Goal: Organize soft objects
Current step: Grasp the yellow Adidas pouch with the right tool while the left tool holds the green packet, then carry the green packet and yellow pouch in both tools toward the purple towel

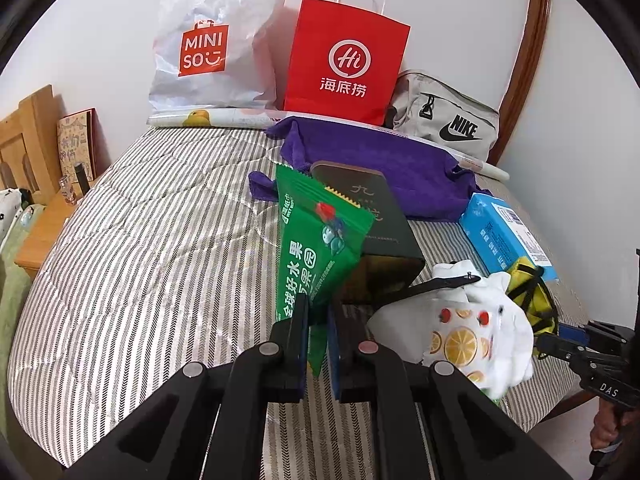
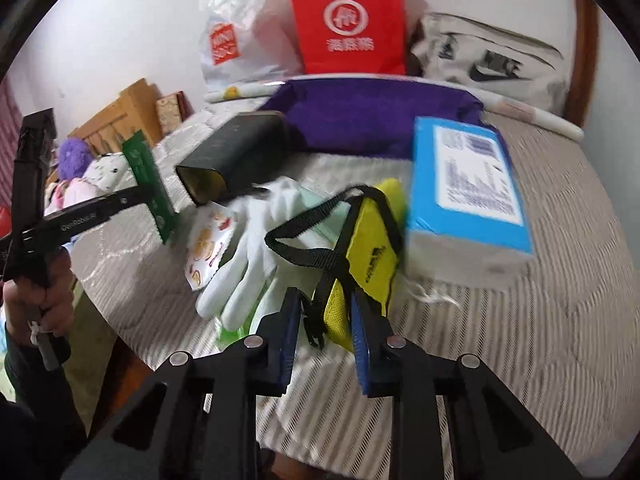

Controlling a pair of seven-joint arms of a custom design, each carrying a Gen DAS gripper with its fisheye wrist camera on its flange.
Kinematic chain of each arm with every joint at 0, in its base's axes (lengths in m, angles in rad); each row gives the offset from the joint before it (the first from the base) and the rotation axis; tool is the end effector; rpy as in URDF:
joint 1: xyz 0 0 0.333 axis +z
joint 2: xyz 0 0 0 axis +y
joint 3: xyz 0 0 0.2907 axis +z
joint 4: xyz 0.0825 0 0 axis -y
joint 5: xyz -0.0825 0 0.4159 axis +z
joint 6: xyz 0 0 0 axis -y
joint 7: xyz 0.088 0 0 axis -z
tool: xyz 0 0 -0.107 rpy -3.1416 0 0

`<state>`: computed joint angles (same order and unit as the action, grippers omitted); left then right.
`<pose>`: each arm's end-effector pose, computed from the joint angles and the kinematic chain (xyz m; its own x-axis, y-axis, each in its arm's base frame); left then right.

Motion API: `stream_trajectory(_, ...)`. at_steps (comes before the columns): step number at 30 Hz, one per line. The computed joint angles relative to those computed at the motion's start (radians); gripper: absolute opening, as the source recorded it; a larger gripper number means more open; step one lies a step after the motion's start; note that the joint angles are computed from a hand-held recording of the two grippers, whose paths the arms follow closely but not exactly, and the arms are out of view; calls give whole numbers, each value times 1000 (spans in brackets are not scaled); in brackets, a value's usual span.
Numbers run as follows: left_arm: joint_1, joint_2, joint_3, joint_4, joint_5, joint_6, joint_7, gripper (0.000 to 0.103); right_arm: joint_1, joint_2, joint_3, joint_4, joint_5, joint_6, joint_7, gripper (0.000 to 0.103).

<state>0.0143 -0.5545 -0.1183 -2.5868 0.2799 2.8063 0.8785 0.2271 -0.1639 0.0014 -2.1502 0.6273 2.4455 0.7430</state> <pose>0.4599 -0.0631 0.4930 0.2714 -0.9461 0.1769 -0.6482 -0.3155 -0.6930 0.5591 0.1307 0.4841 0.6438 -0.7532 -0.1351 -0.6557 -0.4519 -0.6048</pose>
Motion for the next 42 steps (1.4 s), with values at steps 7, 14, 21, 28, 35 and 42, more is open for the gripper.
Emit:
stream_trajectory(7, 11, 4, -16, 11, 13, -29, -19, 9, -18, 13, 14, -4, -77, 50, 122, 36)
stream_trajectory(14, 3, 21, -9, 24, 19, -51, -26, 9, 11, 35, 12, -21, -34, 138, 59, 29)
stream_trajectory(21, -17, 4, 11, 10, -11, -38, -13, 9, 14, -71, -27, -80, 59, 49, -52, 24)
stream_trajectory(28, -36, -24, 7, 3, -30, -50, 5, 9, -16, -135, -39, -120, 35, 16, -49, 21)
stream_trajectory(35, -47, -37, -6, 8, -45, -100, 15, 9, -59, -85, -31, -106, -67, 42, 84, 23)
stream_trajectory(42, -51, -21, 18, 1, -63, -87, 8, 9, -50, -36, -23, -96, -99, 92, 115, 29)
